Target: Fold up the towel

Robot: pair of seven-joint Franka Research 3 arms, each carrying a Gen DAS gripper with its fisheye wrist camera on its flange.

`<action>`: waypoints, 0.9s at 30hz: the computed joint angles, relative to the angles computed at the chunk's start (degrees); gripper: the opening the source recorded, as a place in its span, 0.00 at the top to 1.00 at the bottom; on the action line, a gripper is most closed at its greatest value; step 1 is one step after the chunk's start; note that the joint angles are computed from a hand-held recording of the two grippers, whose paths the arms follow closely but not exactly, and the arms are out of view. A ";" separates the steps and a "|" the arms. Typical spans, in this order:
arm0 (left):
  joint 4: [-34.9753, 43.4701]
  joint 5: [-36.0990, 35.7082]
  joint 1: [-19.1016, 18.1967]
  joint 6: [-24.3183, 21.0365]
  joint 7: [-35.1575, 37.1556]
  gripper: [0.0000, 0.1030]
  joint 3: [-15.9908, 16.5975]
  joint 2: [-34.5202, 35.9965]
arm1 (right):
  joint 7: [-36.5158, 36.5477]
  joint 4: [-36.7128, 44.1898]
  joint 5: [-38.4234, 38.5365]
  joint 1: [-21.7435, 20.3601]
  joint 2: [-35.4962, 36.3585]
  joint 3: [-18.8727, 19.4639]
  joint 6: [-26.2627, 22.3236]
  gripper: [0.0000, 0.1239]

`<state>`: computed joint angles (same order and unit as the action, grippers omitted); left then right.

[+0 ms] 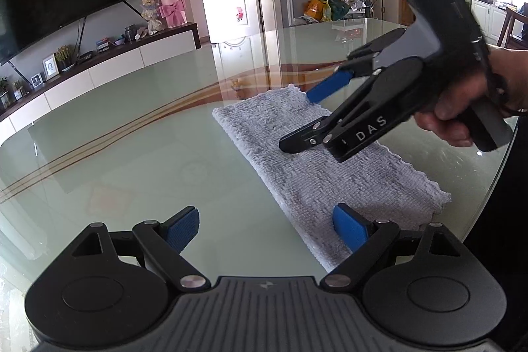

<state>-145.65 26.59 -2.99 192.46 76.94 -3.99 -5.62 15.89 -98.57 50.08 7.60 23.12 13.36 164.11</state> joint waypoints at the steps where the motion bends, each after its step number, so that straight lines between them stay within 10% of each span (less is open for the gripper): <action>1: -0.18 -1.36 1.52 0.03 0.93 0.12 -1.83 -0.12 | 2.46 0.88 -1.42 1.22 0.70 -0.76 2.01 0.33; 7: -0.37 -2.94 1.98 -0.39 2.23 0.12 -2.70 -0.51 | -15.84 -2.43 7.15 -5.94 -3.77 5.03 -13.70 0.30; 18: -0.77 -4.02 1.47 -0.43 2.85 0.12 -2.34 -0.97 | -22.19 3.01 12.57 1.41 3.34 3.41 10.09 0.19; 25: -0.55 0.56 -4.15 -0.68 -1.12 0.12 4.38 -1.13 | -19.79 -2.71 17.94 -4.38 -1.91 4.62 -0.79 0.19; 27: -1.12 -0.14 -1.20 -0.87 -0.25 0.16 1.37 -2.07 | -24.72 -6.74 21.72 -5.18 -5.08 4.18 -2.51 0.19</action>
